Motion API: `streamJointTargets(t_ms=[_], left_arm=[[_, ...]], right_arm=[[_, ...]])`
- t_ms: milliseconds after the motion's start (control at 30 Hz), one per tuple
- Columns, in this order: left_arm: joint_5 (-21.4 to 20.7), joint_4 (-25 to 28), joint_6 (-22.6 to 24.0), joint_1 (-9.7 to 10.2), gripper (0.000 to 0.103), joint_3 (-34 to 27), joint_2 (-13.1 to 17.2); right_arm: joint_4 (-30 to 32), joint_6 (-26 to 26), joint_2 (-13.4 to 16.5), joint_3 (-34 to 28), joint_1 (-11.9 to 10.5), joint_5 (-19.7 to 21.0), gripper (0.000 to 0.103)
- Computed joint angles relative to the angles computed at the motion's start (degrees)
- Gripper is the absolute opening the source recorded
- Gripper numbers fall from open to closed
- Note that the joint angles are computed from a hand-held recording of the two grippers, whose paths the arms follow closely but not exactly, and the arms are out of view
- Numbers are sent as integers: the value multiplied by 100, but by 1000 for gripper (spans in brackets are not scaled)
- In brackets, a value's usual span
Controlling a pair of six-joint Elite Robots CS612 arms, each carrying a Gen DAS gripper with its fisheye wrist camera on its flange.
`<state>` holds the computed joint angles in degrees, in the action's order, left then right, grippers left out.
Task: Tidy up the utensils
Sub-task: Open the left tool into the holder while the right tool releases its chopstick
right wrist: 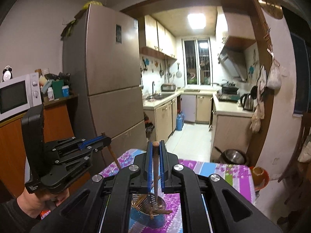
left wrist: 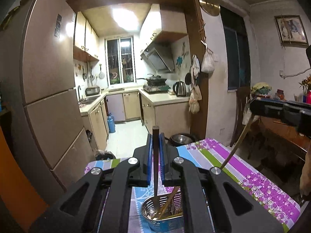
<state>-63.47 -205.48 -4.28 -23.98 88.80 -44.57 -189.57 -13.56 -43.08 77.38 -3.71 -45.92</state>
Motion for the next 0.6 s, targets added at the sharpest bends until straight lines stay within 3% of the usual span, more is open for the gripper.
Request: streamJointTargets(t_ms=[533,600], left_arm=[[-434,651,-320,199,6,-236,236],[-461,666,-327,207,11,-232,246]], right_arm=[[711,-347,284,-230,224,-348,8],[706,-338,291,-231,233,-367,8]])
